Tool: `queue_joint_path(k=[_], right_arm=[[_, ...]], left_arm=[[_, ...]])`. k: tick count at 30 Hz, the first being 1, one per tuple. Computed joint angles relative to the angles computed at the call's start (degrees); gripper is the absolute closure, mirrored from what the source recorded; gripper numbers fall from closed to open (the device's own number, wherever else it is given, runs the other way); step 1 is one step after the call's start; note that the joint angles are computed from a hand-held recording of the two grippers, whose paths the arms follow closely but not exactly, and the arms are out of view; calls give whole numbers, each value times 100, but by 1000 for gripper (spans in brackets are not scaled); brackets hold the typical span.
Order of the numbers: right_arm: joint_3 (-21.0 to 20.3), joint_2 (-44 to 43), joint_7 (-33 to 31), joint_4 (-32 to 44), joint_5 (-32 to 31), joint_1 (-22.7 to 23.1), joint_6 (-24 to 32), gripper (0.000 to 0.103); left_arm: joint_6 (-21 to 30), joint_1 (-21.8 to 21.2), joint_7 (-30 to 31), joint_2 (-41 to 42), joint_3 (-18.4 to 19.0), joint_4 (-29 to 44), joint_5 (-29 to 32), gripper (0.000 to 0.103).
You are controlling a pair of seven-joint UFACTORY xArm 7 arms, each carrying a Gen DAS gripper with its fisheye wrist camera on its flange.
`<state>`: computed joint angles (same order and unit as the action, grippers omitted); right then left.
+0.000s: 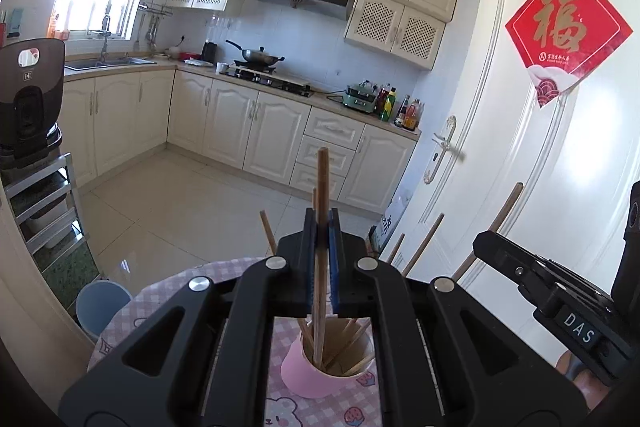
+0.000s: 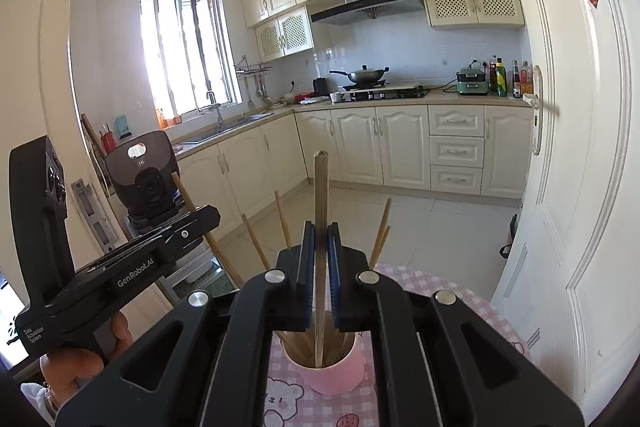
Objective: Organize utensils
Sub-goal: 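Carry both held sticks upright over the pink cup and lower them in, then open both grippers to release the sticks into the cup, then move both open grippers down to the remaining sticks beside the cup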
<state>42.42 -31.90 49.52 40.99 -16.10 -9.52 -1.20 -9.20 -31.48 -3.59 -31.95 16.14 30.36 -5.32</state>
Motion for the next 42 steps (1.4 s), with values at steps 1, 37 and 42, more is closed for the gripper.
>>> queue_joint_path(k=[1, 37, 42], right_arm=[[37, 25, 10, -15, -8, -27, -12, 98], [-134, -511, 575, -613, -18, 789, 490, 61], [-22, -412, 661, -650, -99, 1031, 611, 61]], left_arm=[[-13, -63, 15, 9, 61, -32, 7, 97], [1532, 1190, 371, -1337, -975, -995, -204, 34], [2166, 1407, 656, -1754, -917, -1294, -290, 33]])
